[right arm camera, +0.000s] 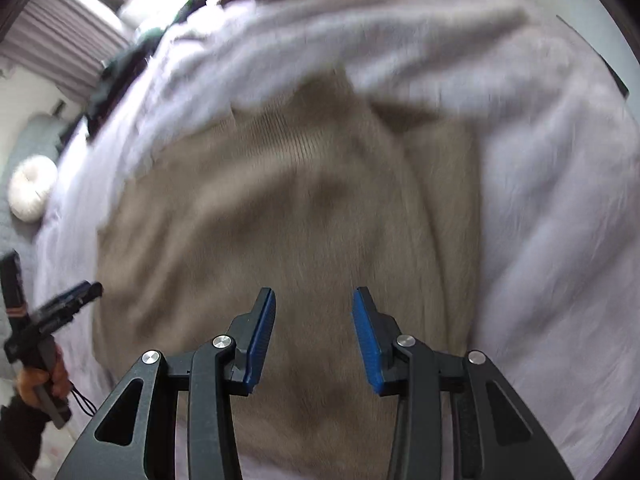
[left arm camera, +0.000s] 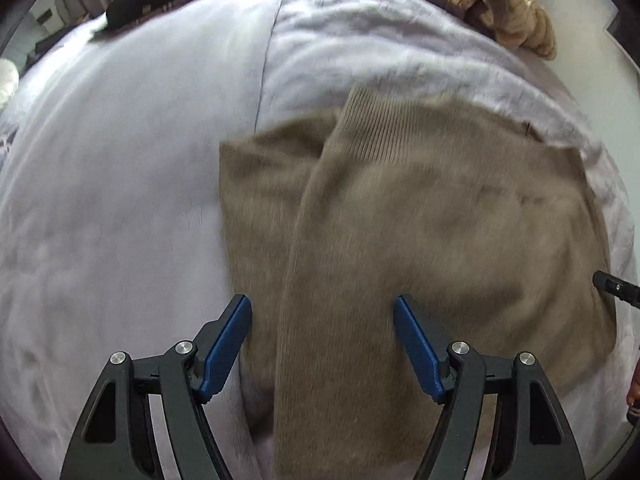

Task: Fold small clothes

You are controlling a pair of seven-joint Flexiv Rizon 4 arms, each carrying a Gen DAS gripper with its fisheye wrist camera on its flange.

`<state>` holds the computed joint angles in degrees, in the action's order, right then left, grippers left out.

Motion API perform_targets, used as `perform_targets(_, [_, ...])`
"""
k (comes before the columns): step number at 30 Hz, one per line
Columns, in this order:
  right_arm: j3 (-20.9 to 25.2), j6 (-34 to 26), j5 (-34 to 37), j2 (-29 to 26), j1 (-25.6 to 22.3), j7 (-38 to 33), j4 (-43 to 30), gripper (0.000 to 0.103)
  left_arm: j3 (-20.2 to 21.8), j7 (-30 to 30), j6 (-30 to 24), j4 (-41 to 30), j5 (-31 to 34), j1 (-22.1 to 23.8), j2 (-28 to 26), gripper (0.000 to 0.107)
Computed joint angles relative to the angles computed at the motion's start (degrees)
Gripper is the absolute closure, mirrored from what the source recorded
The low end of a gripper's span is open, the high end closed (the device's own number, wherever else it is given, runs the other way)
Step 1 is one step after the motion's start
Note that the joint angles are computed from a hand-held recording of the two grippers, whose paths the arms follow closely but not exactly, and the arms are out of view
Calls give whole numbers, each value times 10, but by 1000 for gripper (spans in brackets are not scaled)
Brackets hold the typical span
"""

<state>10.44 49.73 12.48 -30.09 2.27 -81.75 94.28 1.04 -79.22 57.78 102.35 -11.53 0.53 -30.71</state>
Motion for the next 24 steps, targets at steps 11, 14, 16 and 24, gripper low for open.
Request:
perform_targets(11, [45,-21,286,98,-119,-47,85,36,-51,77,-52,148,-227,96,88,32])
perform_targets(14, [38,-19,387,118,-133,-40,116,35,-57,123,-40,174,-305,95,99,32])
perform_targets(16, [26,-3,427,120,-125,-24,132,35,-62,162,-40,177,-338,89,101,32])
perform_targets(24, [13,48,557,98,-116,-55,134,52,-58,228,-140,101,-328,74,48,80])
